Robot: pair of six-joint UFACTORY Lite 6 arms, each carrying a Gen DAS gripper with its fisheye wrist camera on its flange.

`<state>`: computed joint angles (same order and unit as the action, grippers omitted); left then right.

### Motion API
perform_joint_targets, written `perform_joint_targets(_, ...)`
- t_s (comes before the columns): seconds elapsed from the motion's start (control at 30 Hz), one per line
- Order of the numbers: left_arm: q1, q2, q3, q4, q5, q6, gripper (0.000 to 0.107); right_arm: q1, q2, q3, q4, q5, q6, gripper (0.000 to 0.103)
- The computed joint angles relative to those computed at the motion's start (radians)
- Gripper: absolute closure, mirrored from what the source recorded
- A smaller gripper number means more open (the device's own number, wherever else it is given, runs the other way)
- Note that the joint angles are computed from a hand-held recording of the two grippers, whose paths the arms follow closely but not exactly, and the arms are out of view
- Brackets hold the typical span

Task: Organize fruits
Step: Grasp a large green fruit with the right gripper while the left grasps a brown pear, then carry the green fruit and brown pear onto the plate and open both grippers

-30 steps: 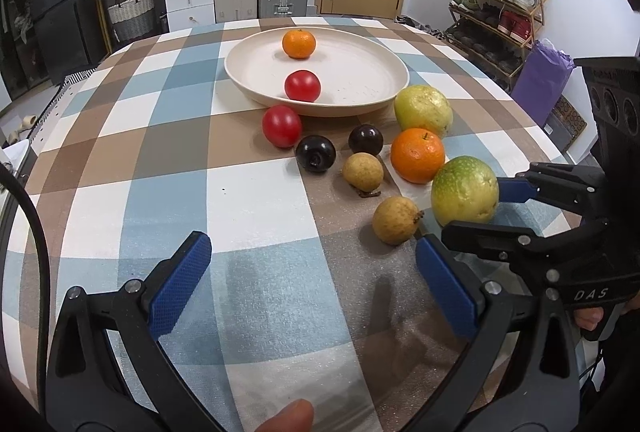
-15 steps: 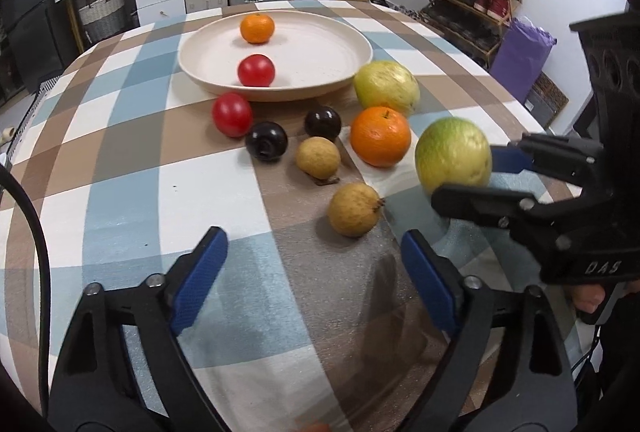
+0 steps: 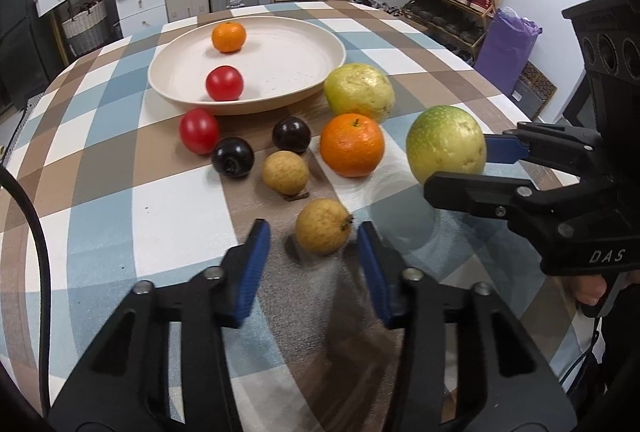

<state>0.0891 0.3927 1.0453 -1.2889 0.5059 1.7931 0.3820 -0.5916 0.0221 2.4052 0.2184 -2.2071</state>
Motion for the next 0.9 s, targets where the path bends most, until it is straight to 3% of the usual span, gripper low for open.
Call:
perform_joint_targets(0.07, 0.000, -0.002, -0.003, 0.002, 0.012, 0.012, 0.082, -0.004, -0.002, 0.000, -0.004, 0.000, 0.003, 0.052)
perform_joint_targets(0.6, 0.057, -0.043, -0.029, -0.049, 0.073, 0.071, 0.082, -0.012, -0.021, -0.002, 0.019, 0.006, -0.029, 0.052)
perform_joint_targets(0.9, 0.107, -0.043, 0.001, -0.072, 0.098, 0.067, 0.082, -0.044, -0.018, 0.044, -0.063, 0.008, 0.020, 0.052)
